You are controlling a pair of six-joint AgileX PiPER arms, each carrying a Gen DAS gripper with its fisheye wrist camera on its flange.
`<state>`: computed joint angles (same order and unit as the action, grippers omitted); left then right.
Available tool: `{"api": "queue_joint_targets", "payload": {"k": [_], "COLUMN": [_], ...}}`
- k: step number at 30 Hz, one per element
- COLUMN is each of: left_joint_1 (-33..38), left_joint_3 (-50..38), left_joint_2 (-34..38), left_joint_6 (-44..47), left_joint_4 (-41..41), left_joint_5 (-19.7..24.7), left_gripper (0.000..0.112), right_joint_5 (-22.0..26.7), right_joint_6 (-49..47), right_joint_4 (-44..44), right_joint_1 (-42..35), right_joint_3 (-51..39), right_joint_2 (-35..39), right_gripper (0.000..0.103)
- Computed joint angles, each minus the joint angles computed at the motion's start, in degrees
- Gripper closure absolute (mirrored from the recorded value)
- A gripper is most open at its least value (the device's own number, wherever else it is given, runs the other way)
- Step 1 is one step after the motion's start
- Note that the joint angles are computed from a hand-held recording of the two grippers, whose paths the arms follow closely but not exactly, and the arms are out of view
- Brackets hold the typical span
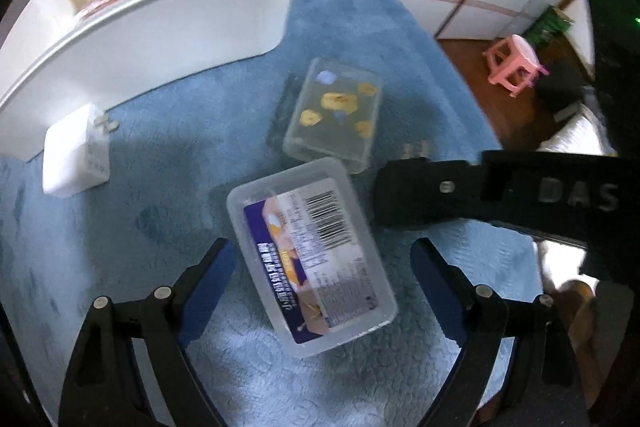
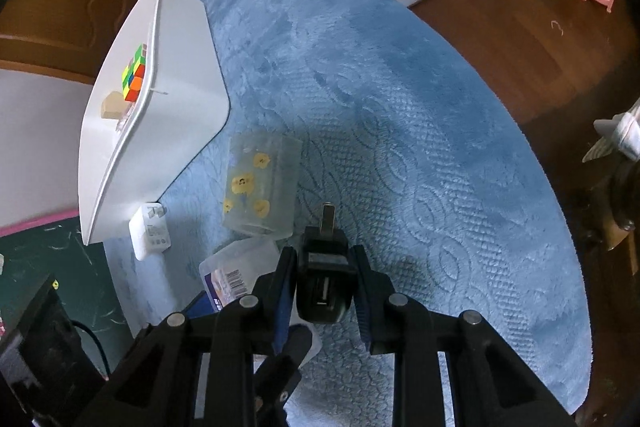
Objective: Organize rigid objects
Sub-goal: 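Grasp the clear labeled plastic box with the left tool while the right tool grasps the black plug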
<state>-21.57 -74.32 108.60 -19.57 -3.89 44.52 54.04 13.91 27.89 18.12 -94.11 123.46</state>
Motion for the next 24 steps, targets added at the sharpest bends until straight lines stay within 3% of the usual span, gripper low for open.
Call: {"api": "queue_joint_targets", "payload": {"k": [6, 8, 20, 24], "left_joint_1": [0.5, 0.3, 1.1, 2.5], "left_joint_3": [0.3, 0.9, 4.6, 4.6], "left_joint_2": [1.4, 0.6, -4.0, -6.6], "left_joint_6": [-2.8, -1.8, -0.5, 0.2], "left_joint_4": [-0.6, -1.0, 4.0, 5.3], "left_joint_5": [1.9, 1.3, 1.8, 4.6], "left_gripper": [0.029, 0.038, 0.043, 0.043], "right_joint_5": [-0.1, -0.3, -1.6, -2.1], "right_joint_6": [-0.9, -1.1, 0.0, 0.7], "right_joint_4": [0.7, 0.6, -3.4, -4.7], "right_joint_1": [-0.4, -0.4, 2.0, 3.6], "right_joint_3": [0.0, 0.0, -0.2, 1.2], "right_joint_2": [0.1, 0.1, -0.4, -2.2], "right_gripper": [0.076, 0.076, 0.077, 0.077]}}
